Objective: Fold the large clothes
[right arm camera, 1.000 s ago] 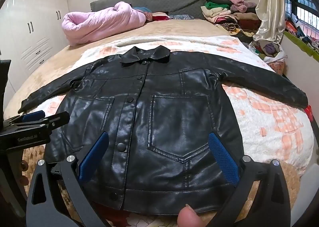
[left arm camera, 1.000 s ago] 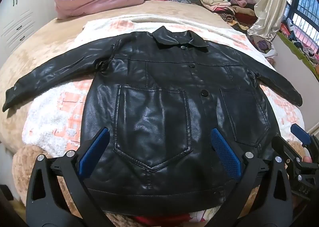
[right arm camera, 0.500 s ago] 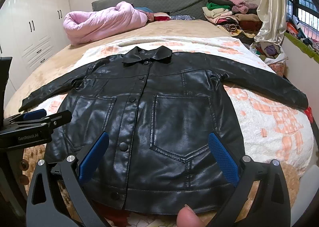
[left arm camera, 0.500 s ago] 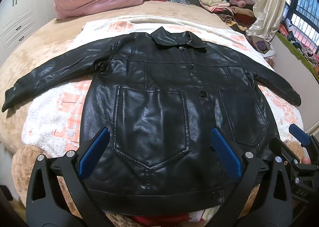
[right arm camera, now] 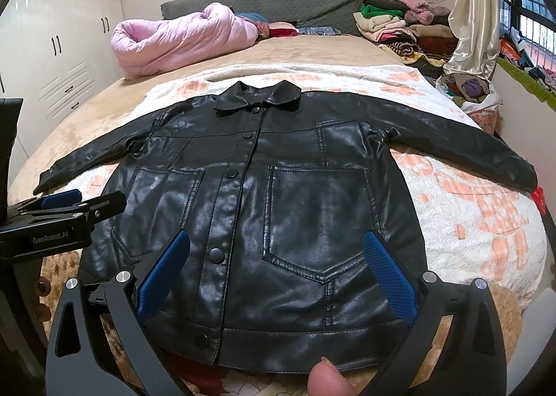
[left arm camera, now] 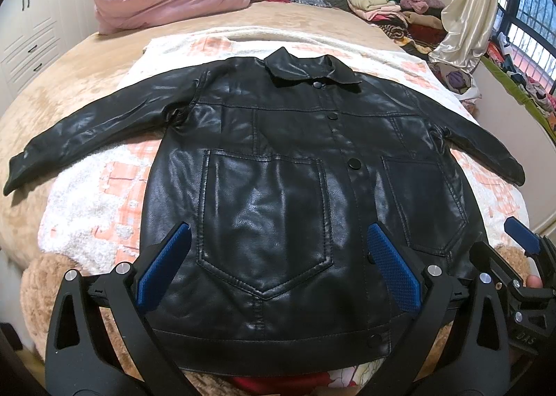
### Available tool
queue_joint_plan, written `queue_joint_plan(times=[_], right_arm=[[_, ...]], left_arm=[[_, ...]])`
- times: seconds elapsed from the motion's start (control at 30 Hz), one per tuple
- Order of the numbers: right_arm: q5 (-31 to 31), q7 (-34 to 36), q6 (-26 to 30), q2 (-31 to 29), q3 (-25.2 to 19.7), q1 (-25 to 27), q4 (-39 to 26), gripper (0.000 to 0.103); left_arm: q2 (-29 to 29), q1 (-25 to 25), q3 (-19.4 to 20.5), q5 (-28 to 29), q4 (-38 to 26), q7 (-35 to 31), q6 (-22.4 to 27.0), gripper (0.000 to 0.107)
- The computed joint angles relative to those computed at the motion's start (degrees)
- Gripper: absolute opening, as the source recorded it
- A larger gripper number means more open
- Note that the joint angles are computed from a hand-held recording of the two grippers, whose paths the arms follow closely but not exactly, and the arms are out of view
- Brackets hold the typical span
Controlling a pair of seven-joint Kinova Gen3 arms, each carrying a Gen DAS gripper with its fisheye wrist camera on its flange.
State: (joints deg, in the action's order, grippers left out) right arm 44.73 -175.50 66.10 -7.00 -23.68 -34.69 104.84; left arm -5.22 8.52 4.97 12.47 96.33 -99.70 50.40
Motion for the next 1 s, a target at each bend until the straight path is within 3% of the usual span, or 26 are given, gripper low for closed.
queue_joint_plan(times=[1.0], right_arm=[[-0.27,0.45,0.05,0.27,0.27,-0.14,-0.67,0.099]], left_arm=[[0.46,0.31,0.29,-0.56,-0.95,1.05,0.49,0.095]])
